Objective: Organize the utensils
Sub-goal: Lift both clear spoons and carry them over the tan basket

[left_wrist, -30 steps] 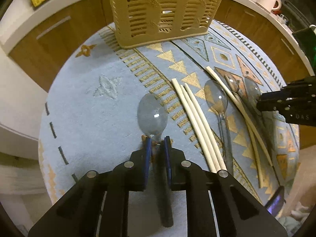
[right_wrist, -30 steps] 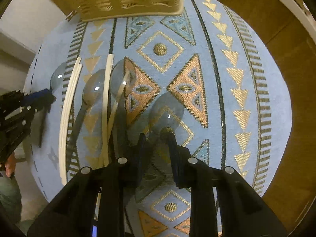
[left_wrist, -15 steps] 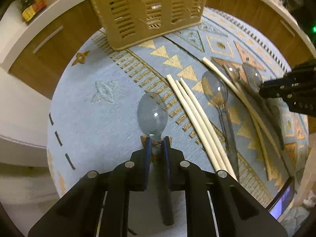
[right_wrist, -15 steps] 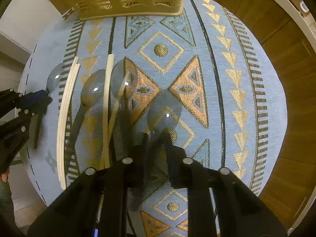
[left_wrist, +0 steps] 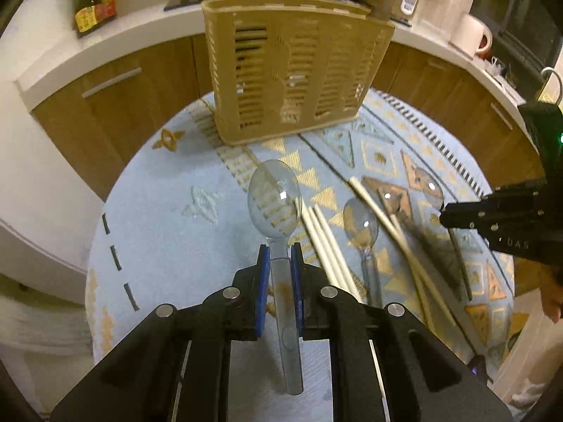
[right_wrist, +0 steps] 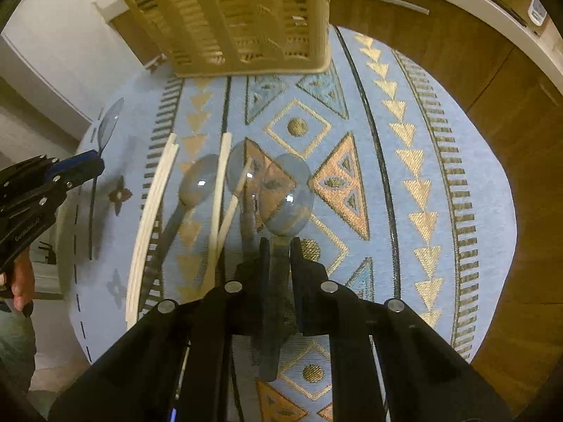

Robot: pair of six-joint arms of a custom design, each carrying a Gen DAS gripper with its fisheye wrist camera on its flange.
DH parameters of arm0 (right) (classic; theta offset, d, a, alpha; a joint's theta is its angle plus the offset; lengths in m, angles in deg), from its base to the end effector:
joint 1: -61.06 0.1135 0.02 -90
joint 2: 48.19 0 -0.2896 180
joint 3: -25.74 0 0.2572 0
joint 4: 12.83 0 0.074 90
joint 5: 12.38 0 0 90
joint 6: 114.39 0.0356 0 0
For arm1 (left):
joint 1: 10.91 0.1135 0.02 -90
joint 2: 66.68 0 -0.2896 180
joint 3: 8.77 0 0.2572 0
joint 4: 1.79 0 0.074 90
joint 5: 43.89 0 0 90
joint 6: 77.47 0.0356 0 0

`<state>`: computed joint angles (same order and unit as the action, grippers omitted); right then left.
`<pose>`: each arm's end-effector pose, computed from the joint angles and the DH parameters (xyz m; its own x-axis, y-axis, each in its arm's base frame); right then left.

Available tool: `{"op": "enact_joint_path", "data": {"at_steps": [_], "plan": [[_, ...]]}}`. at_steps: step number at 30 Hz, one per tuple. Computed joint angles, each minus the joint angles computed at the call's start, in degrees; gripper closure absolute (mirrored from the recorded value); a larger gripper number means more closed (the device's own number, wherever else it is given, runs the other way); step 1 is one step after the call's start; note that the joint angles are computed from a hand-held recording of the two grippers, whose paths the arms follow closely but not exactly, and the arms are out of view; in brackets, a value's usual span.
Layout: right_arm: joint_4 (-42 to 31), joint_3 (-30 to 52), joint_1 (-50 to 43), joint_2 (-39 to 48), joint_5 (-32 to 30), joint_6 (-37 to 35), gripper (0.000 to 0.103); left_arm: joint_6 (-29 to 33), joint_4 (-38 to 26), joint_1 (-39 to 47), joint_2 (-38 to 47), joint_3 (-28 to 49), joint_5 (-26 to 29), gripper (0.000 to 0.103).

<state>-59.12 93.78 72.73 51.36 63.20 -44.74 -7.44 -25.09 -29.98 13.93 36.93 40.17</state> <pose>0.3020 0.0714 0.1586 -0.8114 -0.5115 -0.2828 -0.5649 0.8105 0.1547 0.2293 -0.0754 0.1590 -0.8484 -0.0661 -0.5252 -0.0174 0.9951 -0.0972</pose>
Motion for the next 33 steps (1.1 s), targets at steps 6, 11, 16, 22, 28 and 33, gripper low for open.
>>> {"op": "enact_joint_path", "data": {"at_steps": [6,11,16,22,28,33], "plan": [[0.9,-1.86,-3.57,-3.06,-5.68,-1.94,0.093,-1.84,2.3,-1.07,-1.39,0.21,-1.24,0.093],[-0.08,-2.34,-7.69,-5.75,-11.67,-3.91,0.093,-2.4,2.85,-0.86,-6.42,-0.66,-2.02,0.093],[1.07,-1.94,-9.45,-7.61,-18.77,-2.6,0.093,-2.87,4.31,-0.51,-12.4,-0.81,-3.16,0.093],[5.95,0.41,-10.13,-12.68,-25.65,2.67,0.093,-2.14,9.42,1.41,-17.27,1.44,-4.29,0.093],[19.1,3.48,-6.79,-15.23,-23.53,14.27,0.093,-1.01,23.69,2.27,-14.33,4.5,-8.71,0.093],[29.87,5.72,-3.71,-14.5,-17.44,20.88,0.093,0.49,34.09,1.17,-8.04,6.55,-13.45,0.093]]}}
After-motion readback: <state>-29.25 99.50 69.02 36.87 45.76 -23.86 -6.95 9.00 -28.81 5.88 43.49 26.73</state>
